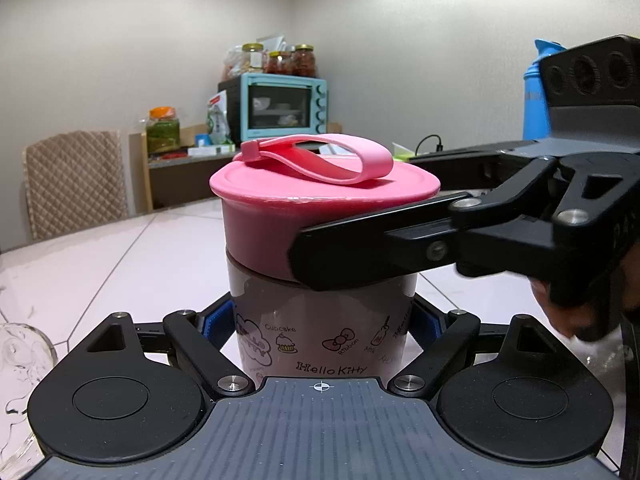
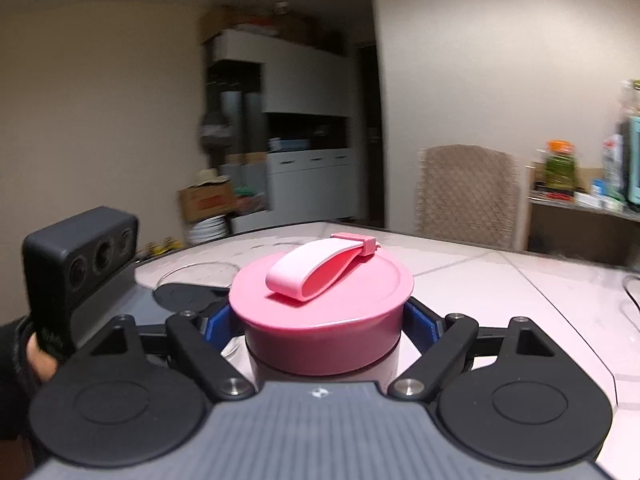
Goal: Unscrew bottle cap and pour
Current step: 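Regrasp the lid rim with the right gripper and twist it, then open the right gripper, swing back and close on the lid rim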
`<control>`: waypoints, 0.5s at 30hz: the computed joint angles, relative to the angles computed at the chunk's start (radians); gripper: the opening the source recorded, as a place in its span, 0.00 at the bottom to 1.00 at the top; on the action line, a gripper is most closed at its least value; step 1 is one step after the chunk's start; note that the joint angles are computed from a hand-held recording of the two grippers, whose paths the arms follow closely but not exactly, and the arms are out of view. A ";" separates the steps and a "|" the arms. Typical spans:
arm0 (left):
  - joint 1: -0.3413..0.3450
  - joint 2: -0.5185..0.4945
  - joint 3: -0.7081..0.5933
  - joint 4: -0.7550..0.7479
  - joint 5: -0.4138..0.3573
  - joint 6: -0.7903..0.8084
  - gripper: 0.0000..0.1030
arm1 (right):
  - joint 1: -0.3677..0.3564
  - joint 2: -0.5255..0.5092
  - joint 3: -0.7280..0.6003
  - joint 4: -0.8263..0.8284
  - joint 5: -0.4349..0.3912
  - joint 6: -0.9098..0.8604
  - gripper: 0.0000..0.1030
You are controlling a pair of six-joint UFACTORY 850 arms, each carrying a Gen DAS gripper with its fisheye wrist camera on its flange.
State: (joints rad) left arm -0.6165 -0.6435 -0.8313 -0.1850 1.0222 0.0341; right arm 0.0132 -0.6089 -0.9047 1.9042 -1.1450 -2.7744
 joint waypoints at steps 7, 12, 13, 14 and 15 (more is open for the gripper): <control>-0.002 0.001 -0.002 -0.004 -0.003 0.002 0.87 | -0.046 -0.105 -0.207 -0.340 -0.083 0.119 0.83; -0.002 0.001 0.000 -0.002 -0.001 0.000 0.87 | -0.052 -0.141 -0.292 -0.461 -0.126 0.169 0.83; -0.003 0.001 0.000 -0.003 -0.001 0.000 0.87 | -0.053 -0.137 -0.290 -0.463 -0.125 0.170 0.83; -0.004 0.002 0.000 -0.005 -0.001 0.001 0.87 | -0.053 -0.133 -0.286 -0.464 -0.123 0.171 0.83; -0.005 0.002 0.000 -0.004 -0.001 0.000 0.87 | -0.053 -0.129 -0.281 -0.463 -0.122 0.172 0.83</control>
